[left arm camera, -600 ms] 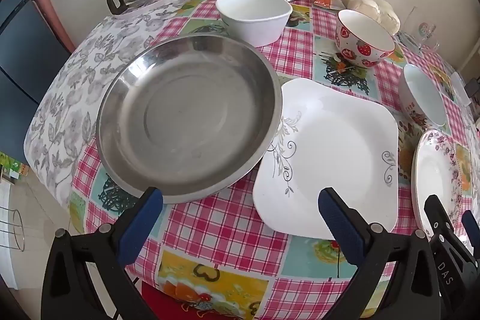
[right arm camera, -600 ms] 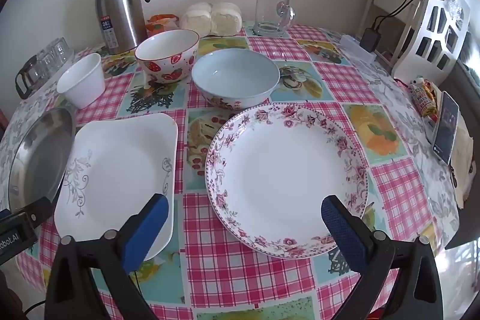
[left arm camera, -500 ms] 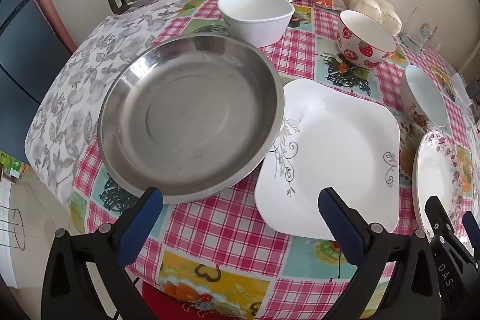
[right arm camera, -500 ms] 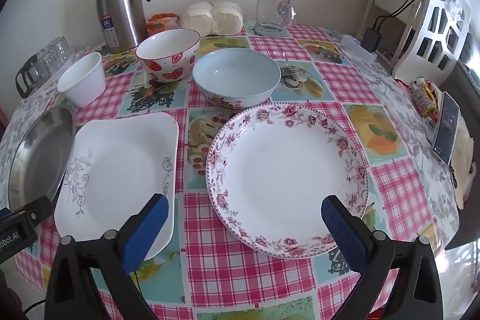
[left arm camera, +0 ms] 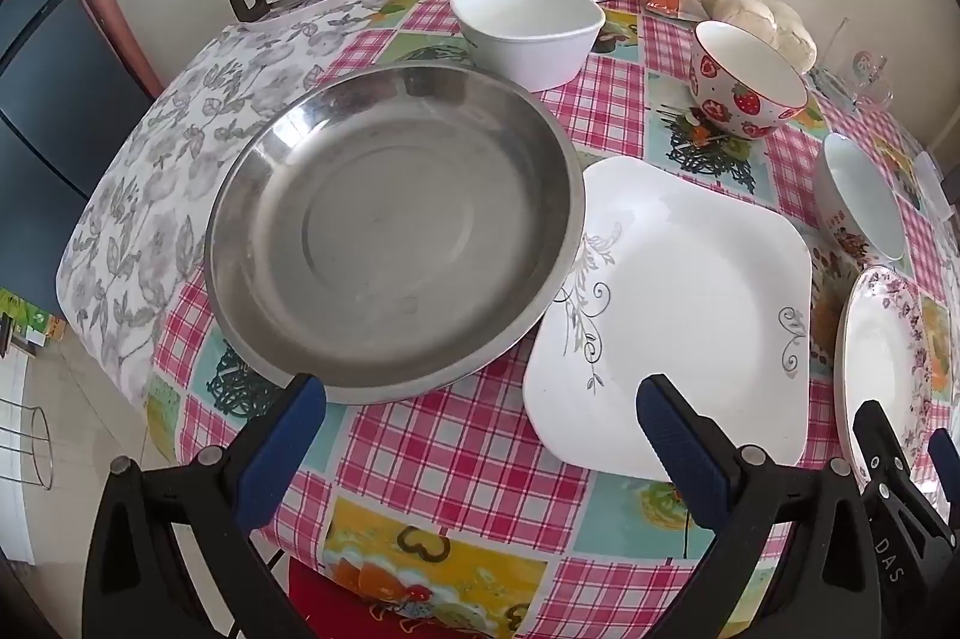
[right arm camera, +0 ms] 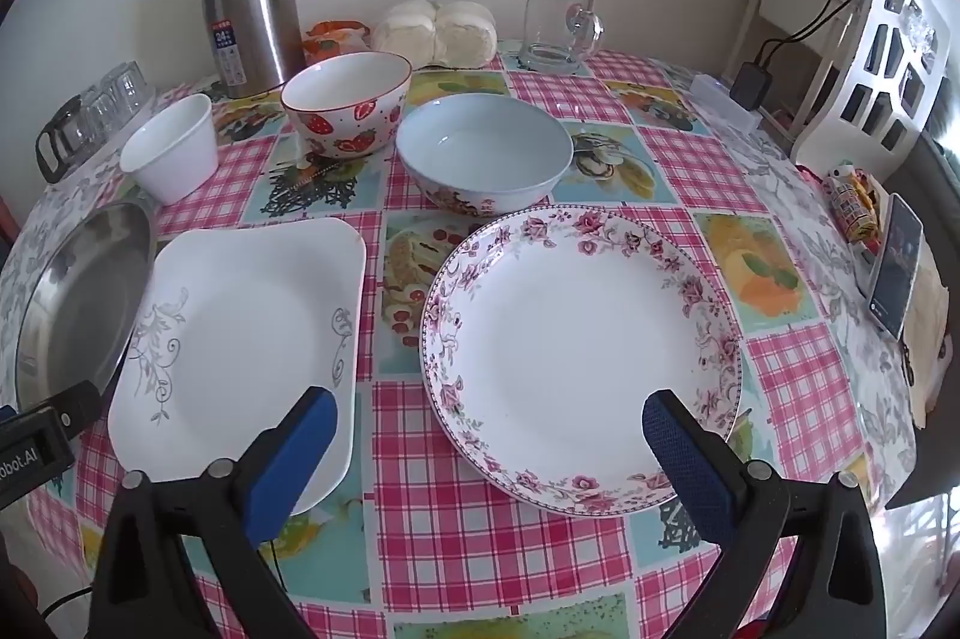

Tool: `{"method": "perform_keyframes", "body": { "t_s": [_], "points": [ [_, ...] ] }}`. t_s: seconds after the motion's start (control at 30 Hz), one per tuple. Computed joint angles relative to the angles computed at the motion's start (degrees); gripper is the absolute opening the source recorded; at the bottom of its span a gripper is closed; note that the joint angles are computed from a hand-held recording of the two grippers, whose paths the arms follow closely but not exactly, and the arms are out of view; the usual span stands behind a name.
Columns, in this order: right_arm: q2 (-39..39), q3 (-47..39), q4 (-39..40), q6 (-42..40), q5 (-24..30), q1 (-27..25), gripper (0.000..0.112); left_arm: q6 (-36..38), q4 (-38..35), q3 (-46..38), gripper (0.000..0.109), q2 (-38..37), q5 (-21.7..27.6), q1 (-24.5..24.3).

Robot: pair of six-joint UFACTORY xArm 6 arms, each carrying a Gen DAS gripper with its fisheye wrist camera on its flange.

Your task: Organize plates and bowls

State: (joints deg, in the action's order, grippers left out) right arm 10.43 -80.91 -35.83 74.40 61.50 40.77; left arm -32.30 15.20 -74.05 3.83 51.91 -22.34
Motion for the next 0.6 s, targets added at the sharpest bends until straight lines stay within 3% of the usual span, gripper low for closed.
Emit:
{"method": "perform_keyframes", "body": {
  "t_s": [0.6],
  "points": [
    [0.47,-0.23,0.87,-1.77,0.0,-0.19,0.103,-1.02,-0.18,-0.75,0.103,0.55,0.61,-0.24]
  ]
}}
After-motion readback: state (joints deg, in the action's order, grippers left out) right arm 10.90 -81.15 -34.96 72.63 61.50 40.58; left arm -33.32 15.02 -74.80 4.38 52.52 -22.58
